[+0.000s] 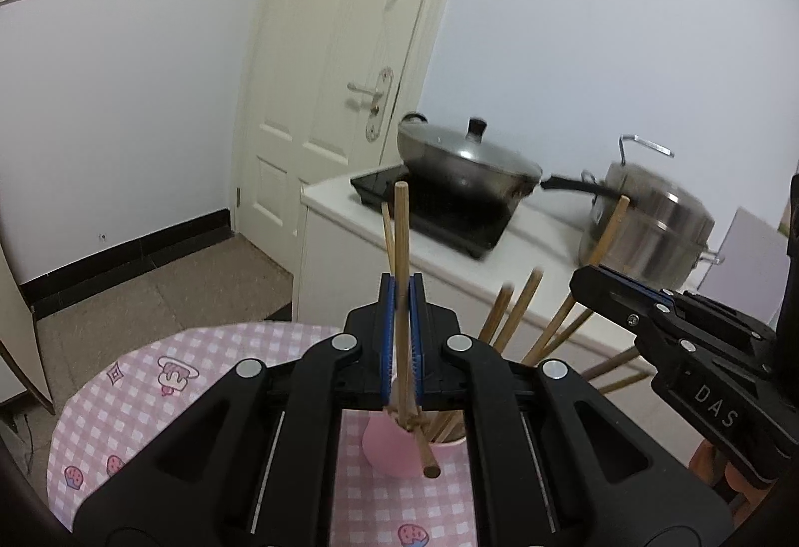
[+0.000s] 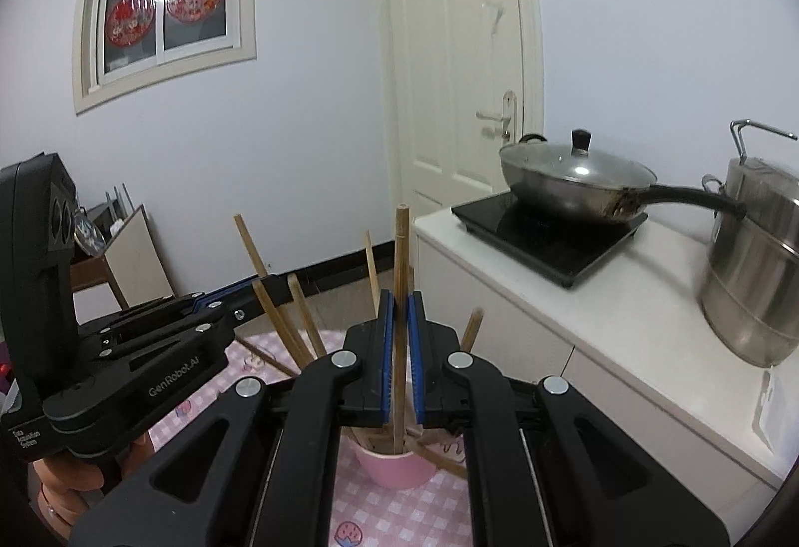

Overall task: Organize utensils
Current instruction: 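Lower the chopstick into the pink cup and open the right gripper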

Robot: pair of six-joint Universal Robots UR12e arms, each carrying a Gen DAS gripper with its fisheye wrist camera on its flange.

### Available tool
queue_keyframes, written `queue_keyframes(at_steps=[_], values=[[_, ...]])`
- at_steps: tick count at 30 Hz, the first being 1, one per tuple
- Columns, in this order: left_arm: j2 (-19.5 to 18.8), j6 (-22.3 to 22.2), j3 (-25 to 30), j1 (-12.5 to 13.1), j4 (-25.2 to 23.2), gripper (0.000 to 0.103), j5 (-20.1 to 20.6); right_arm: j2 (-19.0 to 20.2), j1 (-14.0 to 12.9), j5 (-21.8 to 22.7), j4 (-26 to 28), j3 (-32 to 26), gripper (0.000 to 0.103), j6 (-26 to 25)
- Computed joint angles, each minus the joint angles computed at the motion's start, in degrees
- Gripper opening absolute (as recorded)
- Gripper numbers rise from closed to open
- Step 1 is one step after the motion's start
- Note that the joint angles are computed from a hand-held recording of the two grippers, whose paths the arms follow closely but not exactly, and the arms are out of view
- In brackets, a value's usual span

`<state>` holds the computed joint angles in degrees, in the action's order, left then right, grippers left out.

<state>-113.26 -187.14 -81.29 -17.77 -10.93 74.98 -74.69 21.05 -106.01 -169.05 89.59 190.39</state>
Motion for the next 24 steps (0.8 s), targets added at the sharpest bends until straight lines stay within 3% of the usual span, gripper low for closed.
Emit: queue_keyframes(at_steps=[12, 24], values=[[-0.20, 3.36, -0.32, -0.10, -5.70, 0.007, -0.13, 0.09, 0.56, -0.65, 2.78, 0.66, 0.005, -0.08], [0.55, 3.77, -0.90, 0.09, -7.15, 0.007, -0.35, -0.43, 0.55, -0.80, 3.61, 0.76, 0.005, 1.61]])
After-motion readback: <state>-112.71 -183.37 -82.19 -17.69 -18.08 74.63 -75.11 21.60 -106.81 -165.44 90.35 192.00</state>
